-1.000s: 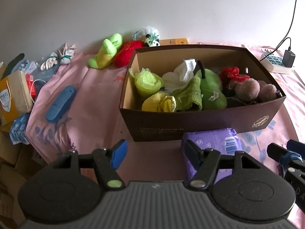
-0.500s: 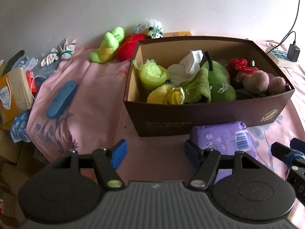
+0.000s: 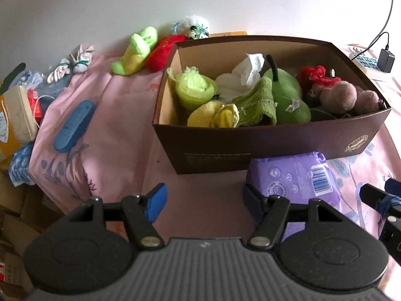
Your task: Organize soft objects
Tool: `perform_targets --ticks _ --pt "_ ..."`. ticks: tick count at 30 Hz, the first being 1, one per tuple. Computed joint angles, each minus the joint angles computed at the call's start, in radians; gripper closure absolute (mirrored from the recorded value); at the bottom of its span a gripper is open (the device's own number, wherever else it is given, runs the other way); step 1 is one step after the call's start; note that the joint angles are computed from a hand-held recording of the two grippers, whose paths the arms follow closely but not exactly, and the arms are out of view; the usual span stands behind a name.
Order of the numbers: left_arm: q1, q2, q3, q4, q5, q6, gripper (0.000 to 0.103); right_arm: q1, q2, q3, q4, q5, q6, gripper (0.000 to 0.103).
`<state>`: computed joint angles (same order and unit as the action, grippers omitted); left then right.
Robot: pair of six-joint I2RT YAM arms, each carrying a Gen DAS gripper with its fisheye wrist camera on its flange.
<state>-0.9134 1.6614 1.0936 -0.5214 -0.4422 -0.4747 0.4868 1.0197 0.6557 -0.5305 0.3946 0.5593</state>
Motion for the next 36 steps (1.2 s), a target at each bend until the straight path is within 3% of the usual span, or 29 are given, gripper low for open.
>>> perform_targets --ticks 36 --pt "0.019 0.053 0.013 -0.004 0.116 0.000 0.034 0.031 -0.014 -0.007 -0.040 0.038 0.051 0.084"
